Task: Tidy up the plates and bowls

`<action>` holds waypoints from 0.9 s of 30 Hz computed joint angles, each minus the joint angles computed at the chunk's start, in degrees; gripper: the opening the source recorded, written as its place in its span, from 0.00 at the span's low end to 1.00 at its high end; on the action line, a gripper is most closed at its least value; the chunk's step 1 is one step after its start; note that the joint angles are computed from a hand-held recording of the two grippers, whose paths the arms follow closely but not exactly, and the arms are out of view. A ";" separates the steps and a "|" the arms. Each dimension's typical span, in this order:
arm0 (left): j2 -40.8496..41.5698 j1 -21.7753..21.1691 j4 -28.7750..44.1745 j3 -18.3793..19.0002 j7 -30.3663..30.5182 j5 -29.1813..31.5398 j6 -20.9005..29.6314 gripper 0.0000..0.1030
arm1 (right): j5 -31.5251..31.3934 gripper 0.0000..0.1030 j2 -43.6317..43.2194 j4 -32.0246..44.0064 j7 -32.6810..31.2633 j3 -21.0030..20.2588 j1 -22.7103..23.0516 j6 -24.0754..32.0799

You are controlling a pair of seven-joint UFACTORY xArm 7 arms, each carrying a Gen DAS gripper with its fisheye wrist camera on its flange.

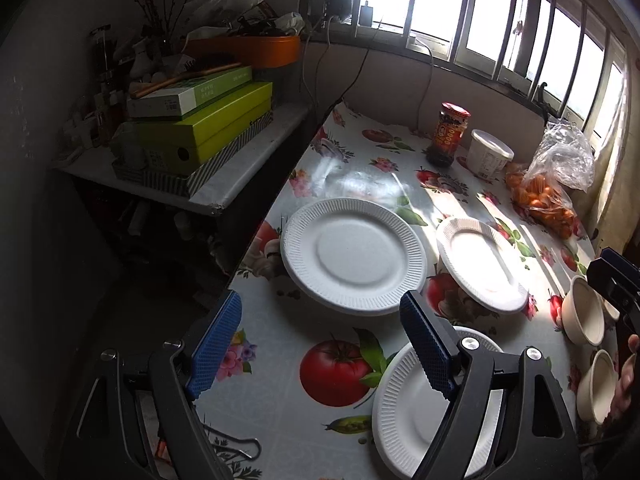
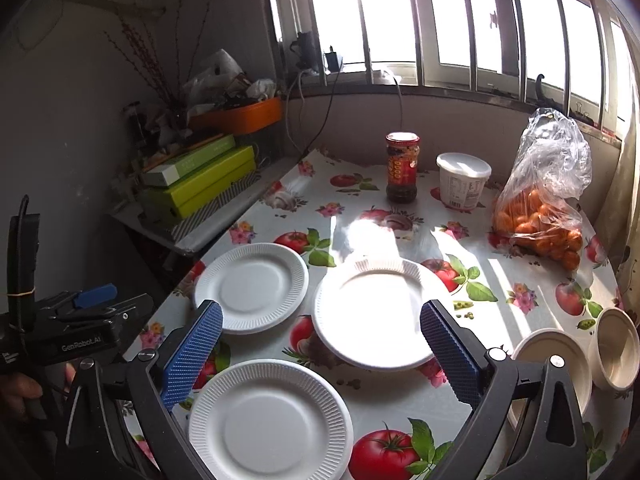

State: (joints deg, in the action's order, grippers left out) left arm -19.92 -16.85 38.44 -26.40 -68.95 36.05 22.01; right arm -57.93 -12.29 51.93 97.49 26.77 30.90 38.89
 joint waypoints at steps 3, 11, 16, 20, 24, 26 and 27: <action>1.23 0.74 0.96 1.86 1.25 -0.39 -0.62 0.79 | -0.76 0.97 2.82 3.43 -4.33 -2.23 -1.16 -4.52; 5.04 1.61 2.72 5.44 4.42 -2.95 -1.86 0.74 | 2.97 0.96 14.51 13.78 -15.03 -8.77 -0.99 -14.36; 8.67 1.25 2.75 7.71 6.05 -4.37 -4.80 0.69 | 9.69 0.81 23.29 20.10 -27.91 -12.13 -0.01 -17.62; 12.39 -1.21 2.97 10.78 11.65 -11.29 -7.75 0.59 | 19.93 0.70 28.70 23.51 -40.17 -11.96 -1.08 -17.54; 14.75 -1.72 3.83 11.44 11.65 -11.62 -8.30 0.59 | 27.60 0.58 32.83 26.31 -48.27 -11.94 -1.67 -16.01; 15.58 -2.11 4.28 11.89 11.82 -11.75 -8.48 0.59 | 30.69 0.51 34.62 27.50 -51.34 -12.20 -1.77 -15.62; 16.13 -2.39 4.56 12.22 12.30 -12.30 -8.61 0.58 | 32.29 0.51 35.39 27.94 -52.61 -12.35 -1.83 -15.51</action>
State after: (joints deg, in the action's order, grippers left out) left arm -3.79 -19.24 43.00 -14.18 -56.65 23.74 13.40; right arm -25.64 23.10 79.87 44.87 14.42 29.07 23.38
